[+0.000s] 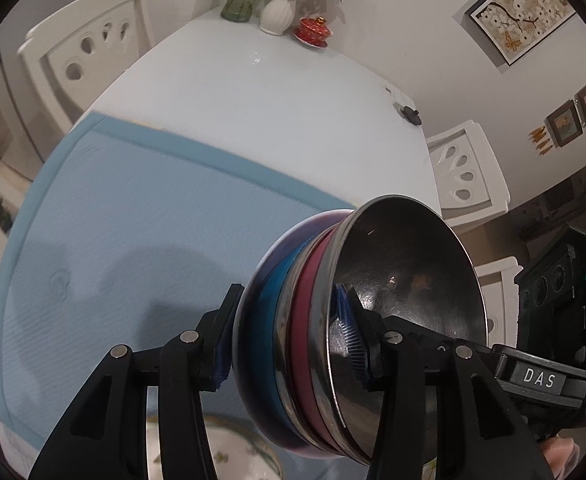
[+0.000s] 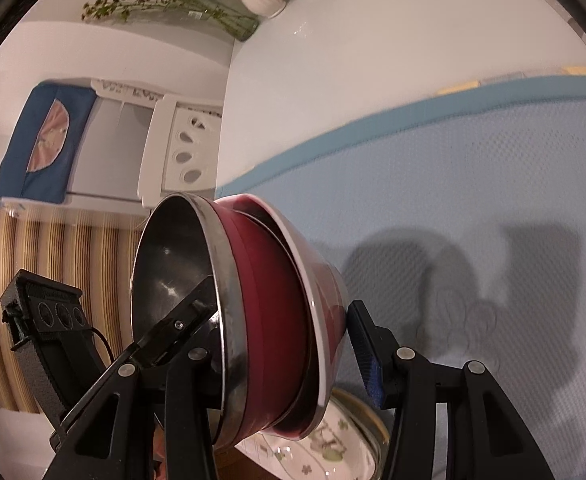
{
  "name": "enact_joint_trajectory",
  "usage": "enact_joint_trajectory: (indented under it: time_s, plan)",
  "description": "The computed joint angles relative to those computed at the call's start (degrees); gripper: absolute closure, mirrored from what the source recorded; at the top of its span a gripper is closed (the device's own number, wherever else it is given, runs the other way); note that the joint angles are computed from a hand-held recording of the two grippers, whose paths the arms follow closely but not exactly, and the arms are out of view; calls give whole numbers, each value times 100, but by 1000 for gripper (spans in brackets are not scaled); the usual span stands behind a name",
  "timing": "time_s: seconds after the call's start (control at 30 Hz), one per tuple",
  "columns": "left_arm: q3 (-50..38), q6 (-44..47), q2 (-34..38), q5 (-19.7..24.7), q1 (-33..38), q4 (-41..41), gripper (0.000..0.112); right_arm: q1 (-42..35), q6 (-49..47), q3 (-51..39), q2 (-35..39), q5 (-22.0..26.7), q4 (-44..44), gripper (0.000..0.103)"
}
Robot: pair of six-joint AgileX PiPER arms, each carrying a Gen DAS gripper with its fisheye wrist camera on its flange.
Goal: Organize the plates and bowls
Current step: 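Carry the bowl stack with both grippers over the floral plate stack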
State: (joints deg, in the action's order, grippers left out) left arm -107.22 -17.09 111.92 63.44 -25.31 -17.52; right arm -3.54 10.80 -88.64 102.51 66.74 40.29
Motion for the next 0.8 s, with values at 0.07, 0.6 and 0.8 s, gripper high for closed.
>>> enact_joint_trajectory:
  time_s: [0.07, 0.6, 0.8]
  plan:
    - [422, 90, -298, -112, 30, -20, 68, 72, -9, 169, -131, -55, 19, 55]
    - [2844, 1820, -1966, -245, 697, -870, 68, 1436, 1518, 2197, -2087, -1181, -628, 55]
    - [3576, 2407, -2381, -257, 917, -1066, 68, 2246, 2649, 2784, -2570, -1674, -1191, 55]
